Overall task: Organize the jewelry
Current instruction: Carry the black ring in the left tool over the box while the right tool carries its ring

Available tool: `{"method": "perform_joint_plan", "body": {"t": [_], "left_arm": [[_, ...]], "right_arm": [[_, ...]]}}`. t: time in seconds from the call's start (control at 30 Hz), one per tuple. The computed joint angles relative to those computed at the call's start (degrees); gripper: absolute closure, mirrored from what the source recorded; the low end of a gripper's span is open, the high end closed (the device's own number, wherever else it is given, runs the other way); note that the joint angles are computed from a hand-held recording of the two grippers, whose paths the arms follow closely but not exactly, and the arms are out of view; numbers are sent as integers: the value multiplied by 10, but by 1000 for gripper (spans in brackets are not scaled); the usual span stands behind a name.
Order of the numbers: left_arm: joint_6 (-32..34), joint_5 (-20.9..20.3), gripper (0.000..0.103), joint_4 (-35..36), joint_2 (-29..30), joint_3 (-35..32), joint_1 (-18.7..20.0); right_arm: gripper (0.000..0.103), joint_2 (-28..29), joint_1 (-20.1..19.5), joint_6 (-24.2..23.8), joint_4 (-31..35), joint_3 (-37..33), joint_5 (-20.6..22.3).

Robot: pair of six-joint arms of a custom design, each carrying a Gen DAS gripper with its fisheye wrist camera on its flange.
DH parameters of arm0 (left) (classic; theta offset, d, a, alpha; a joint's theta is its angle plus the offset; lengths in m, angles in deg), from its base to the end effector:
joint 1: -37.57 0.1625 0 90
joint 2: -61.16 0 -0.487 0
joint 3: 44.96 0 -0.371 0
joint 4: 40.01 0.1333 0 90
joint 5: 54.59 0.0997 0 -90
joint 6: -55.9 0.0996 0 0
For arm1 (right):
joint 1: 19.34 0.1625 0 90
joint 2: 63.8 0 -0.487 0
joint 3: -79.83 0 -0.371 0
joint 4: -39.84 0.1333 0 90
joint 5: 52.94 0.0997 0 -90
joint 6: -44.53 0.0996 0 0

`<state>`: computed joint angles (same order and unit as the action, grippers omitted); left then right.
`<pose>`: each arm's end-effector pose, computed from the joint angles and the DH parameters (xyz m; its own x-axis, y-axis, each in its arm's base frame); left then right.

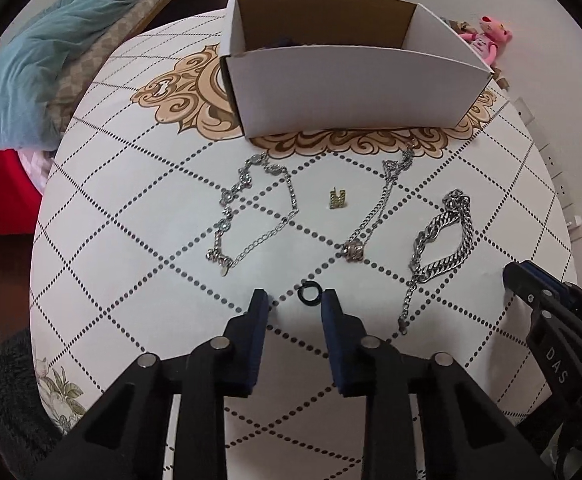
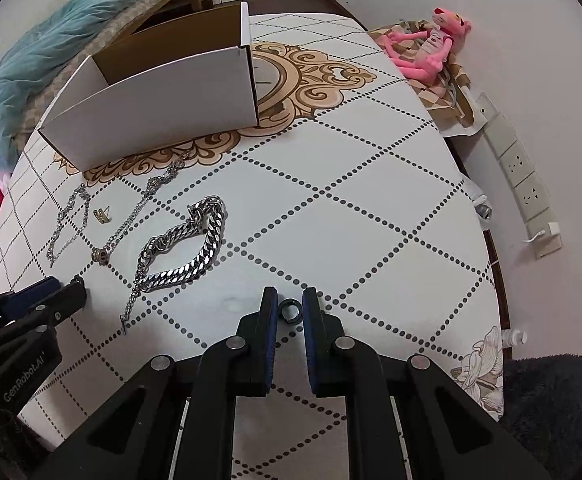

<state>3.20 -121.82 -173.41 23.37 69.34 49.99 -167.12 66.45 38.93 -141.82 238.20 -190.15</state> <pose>-0.4560 -0.2764 -0.0312 -0.6458 0.4299 -0.6310 0.5022 0.8617 0.0731 0.0438 -0.2245 0.3375 -0.6480 0.4059 0.6445 -0.0043 0.8442 -0.5360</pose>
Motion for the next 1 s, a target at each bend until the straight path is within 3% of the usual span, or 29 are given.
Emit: {"method": "perform_joint_plan", "body": {"t": [0.2, 0.63, 1.0], "left_arm": [[8, 5, 94, -18, -1, 7, 2], [26, 20, 94, -40, -23, 17, -1], [55, 61, 94, -51, -53, -19, -7]], "right_arm": [[90, 2, 5, 7, 1, 2, -4], [90, -31, 19, 23, 37, -8, 1], [90, -60, 112, 72, 121, -76, -5]]}}
